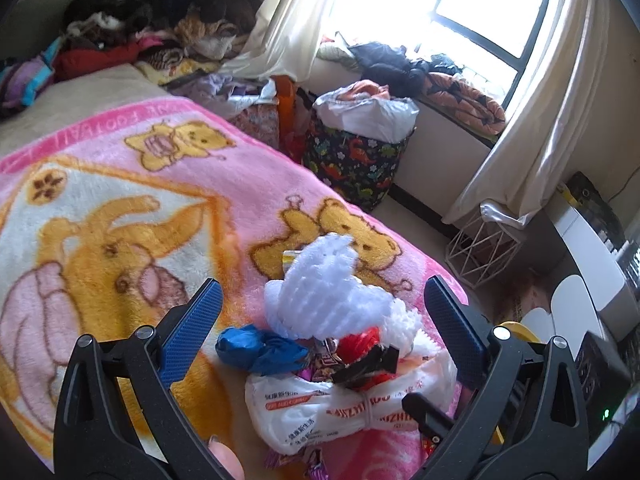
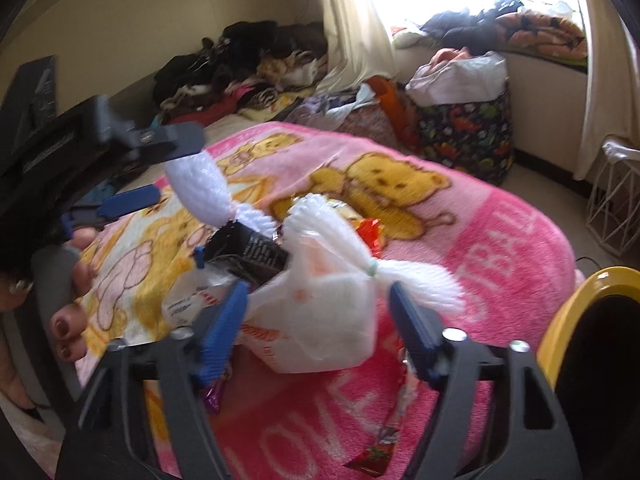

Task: Collect trash
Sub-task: 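Reach both tools to the white plastic bag bundle and grasp it, then carry the white bag bundle over the yellow bin and release it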

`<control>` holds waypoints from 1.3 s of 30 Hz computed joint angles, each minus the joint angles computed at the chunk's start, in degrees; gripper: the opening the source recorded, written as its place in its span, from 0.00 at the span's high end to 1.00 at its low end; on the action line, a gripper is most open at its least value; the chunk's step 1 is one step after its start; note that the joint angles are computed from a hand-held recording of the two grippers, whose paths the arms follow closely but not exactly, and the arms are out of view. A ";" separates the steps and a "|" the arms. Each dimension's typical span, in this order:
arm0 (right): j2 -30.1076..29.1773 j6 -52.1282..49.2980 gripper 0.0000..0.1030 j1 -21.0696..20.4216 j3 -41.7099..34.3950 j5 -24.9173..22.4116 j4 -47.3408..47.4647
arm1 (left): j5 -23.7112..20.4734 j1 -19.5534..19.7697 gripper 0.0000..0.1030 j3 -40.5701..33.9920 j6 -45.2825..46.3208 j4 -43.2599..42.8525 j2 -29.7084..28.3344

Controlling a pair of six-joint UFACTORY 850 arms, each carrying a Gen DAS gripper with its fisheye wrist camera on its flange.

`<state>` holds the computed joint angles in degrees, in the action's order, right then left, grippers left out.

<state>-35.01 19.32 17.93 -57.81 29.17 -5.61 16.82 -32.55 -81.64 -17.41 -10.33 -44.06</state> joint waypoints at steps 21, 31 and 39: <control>11.90 -0.14 0.56 0.43 12.48 8.70 0.96 | 3.28 1.18 0.76 4.37 -12.45 8.73 4.44; 18.06 -0.60 0.57 -1.51 18.56 13.19 4.72 | 7.48 -0.26 0.77 9.09 -8.65 5.08 9.72; 21.34 -4.21 0.57 -3.40 22.54 14.98 12.50 | 8.42 -2.61 0.77 9.35 -10.25 8.22 10.18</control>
